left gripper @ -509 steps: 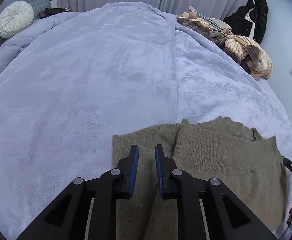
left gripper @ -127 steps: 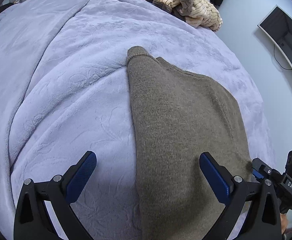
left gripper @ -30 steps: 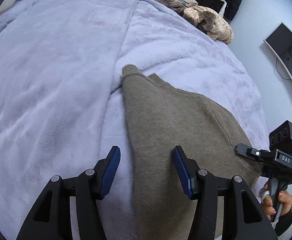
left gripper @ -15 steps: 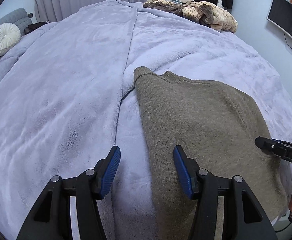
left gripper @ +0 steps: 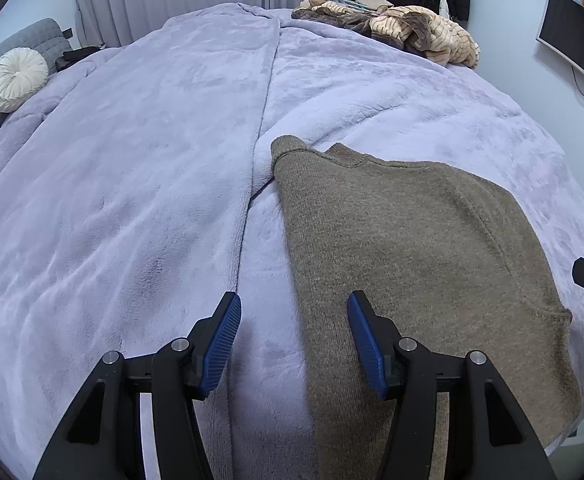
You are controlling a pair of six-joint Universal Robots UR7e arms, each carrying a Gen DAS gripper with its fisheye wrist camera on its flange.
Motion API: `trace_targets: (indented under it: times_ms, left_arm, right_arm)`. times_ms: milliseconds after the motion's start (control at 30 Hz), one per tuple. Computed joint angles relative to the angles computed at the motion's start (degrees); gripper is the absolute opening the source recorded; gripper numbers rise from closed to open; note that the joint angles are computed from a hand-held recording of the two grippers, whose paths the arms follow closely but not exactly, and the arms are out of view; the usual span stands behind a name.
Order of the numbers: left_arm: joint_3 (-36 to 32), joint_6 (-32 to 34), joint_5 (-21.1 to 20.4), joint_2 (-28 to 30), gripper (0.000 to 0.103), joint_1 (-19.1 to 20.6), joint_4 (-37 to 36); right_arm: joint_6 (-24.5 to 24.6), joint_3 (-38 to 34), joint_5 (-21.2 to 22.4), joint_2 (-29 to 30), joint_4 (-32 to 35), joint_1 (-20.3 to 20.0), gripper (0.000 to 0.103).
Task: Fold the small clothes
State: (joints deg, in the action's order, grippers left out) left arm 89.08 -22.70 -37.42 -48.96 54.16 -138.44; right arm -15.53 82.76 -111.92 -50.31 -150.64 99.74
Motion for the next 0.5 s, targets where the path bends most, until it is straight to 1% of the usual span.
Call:
trace_targets:
  times_ms: [100, 167, 233, 300, 333, 433, 500]
  left_arm:
    - [0.2, -0.6, 0.0, -0.2, 0.057, 0.0, 0.0]
    - [0.3, -1.0, 0.1, -0.3, 0.057, 0.0, 0.2]
    - [0.5, -1.3, 0.4, -0.5, 0.057, -0.3, 0.6]
    - [0.8, -1.1, 0.4, -0.6, 0.057, -0.5, 0.5]
    - [1.0, -0.9, 0.2, -0.7, 0.057, -0.5, 0.3]
    - [1.5, -1.5, 0.8, -1.1, 0.057, -0.9, 0.8]
    - [1.9, -2.0, 1.1, -1.4, 0.057, -1.2, 1.3]
  right_arm:
    - [-1.6, 0.1, 0.2, 0.4, 0.8, 0.9, 0.029]
    - [-2.3, -0.3, -1.0, 1.7, 1.3, 1.3, 0.029]
    - [-2.2, -0.3, -2.8, 2.7, 2.2, 1.3, 0.029]
    - [-2.6, -0.3, -6.4, 3.9, 2.3, 1.2, 0.029]
    - [-3.6, 0.0, -8.0, 4.4, 1.5, 1.1, 0.029]
    - [-5.0, 1.7, -9.0, 4.3, -1.5, 1.0, 0.029]
    - [-5.1, 2.3, -9.3, 3.9, -2.0, 1.4, 0.029]
